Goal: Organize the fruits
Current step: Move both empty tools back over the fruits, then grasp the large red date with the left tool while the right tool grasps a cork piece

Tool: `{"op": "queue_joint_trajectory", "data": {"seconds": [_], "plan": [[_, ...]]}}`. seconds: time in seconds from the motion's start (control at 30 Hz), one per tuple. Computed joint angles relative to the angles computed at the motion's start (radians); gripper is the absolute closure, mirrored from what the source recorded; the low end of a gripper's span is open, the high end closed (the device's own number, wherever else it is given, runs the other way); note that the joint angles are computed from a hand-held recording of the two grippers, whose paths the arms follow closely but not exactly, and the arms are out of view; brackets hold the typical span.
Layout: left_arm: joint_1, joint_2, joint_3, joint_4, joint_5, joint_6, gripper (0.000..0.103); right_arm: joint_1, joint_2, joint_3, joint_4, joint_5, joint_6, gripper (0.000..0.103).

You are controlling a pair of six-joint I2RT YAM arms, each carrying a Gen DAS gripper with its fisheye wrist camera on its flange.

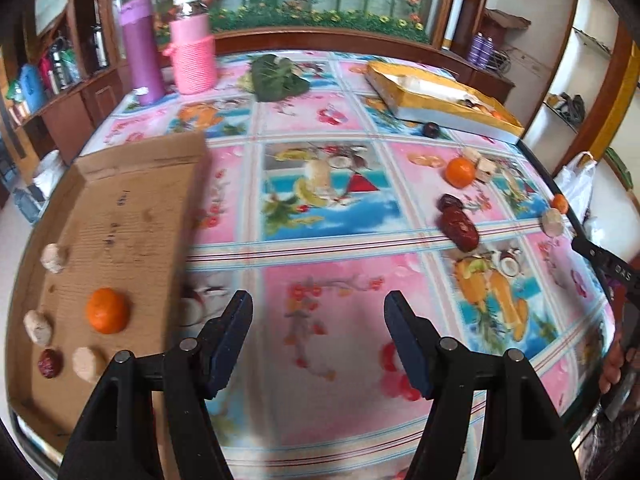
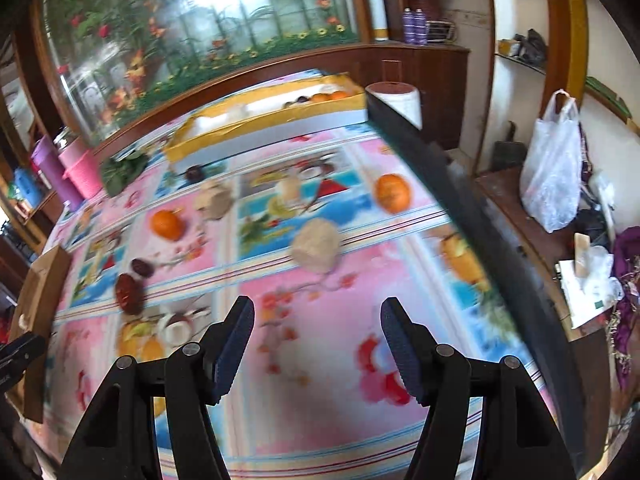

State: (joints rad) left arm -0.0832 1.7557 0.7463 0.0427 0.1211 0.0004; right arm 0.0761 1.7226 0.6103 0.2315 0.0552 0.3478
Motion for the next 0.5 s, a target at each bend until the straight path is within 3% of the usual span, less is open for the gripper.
{"op": "queue_joint_trajectory", "data": {"seconds": [0.2, 0.5], "plan": [[-0.086, 0.085, 0.103, -0.031, 0.064, -0.046, 0.036, -0.073, 0.088, 0.113, -0.024, -0.004, -0.06, 0.033], [-0.217, 0.301, 0.348, -0.09, 0.049, -0.069, 0.036, -0.04, 0.253, 0.278, -0.072, -0.059, -0.048, 0.034]]}}
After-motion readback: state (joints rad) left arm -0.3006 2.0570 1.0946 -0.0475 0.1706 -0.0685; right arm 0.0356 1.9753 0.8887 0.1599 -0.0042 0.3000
